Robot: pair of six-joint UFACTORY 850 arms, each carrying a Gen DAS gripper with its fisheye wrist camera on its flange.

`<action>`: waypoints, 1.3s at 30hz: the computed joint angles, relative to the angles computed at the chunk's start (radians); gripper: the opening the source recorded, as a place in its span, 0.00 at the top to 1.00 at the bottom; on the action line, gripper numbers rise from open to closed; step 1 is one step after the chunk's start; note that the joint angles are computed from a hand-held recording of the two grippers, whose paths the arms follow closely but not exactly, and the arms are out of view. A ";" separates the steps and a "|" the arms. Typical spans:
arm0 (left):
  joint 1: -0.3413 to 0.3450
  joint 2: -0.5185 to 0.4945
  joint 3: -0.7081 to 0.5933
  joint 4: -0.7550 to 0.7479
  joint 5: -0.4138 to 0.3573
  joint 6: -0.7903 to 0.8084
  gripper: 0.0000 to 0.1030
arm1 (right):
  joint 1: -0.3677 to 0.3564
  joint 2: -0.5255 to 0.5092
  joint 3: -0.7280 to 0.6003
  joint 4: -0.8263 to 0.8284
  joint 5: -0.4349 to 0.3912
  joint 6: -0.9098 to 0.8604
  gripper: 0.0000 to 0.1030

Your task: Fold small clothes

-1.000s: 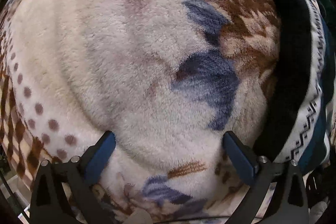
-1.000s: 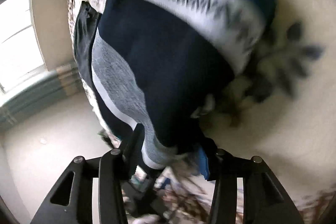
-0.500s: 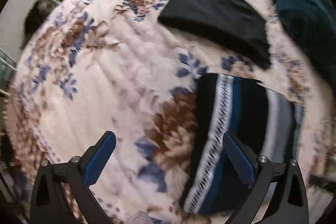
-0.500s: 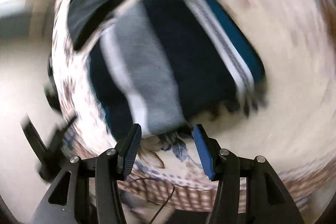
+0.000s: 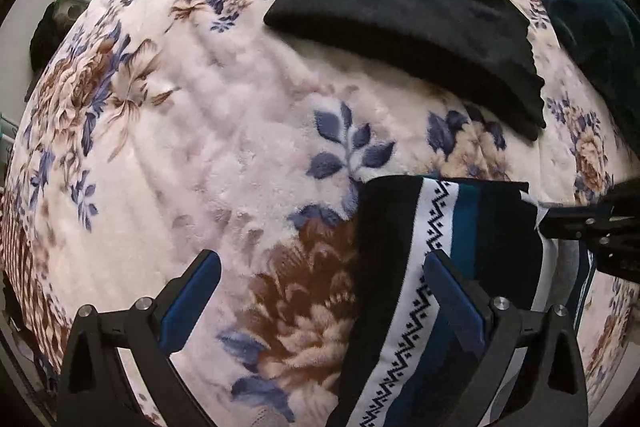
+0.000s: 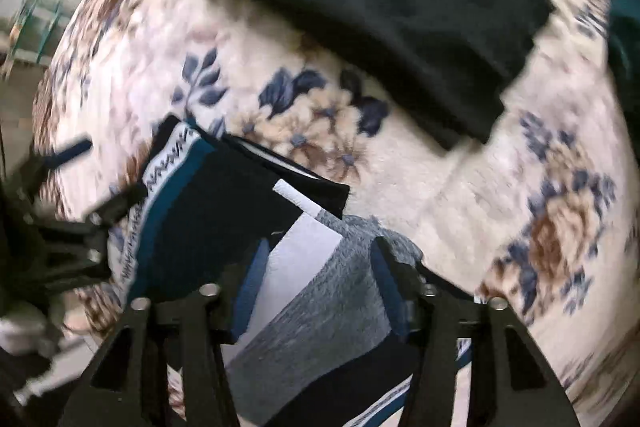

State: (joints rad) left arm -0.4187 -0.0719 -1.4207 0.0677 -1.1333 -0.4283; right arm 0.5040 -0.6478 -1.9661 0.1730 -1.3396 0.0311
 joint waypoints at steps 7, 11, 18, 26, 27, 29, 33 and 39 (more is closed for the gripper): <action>0.055 -0.005 0.003 -0.043 0.001 -0.021 0.00 | 0.026 0.072 0.111 -0.088 0.153 0.026 1.00; 0.060 -0.020 -0.008 -0.049 0.000 -0.032 0.00 | 0.018 0.127 0.145 -0.171 0.248 0.133 1.00; 0.020 -0.076 -0.063 -0.035 -0.002 0.015 0.00 | -0.065 0.118 0.164 -0.021 0.186 0.216 0.98; -0.032 -0.162 -0.108 0.051 -0.013 0.029 0.00 | -0.211 0.349 0.552 0.028 0.296 0.465 0.50; -0.029 -0.166 -0.111 0.052 -0.014 0.025 0.00 | -0.227 0.364 0.600 0.052 0.317 0.470 0.50; -0.026 -0.176 -0.120 0.065 -0.017 0.016 0.00 | -0.249 0.386 0.673 0.107 0.383 0.469 0.50; -0.026 -0.187 -0.140 0.084 -0.019 -0.003 0.00 | -0.274 0.449 0.812 0.291 0.583 0.387 0.88; -0.027 -0.152 -0.113 0.110 0.007 -0.026 0.00 | -0.204 0.559 0.835 0.010 0.723 0.591 0.93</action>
State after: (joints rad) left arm -0.4459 -0.2241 -1.5341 0.1782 -1.1264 -0.4542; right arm 0.2999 -0.0887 -1.1310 0.1827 -0.6171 0.6217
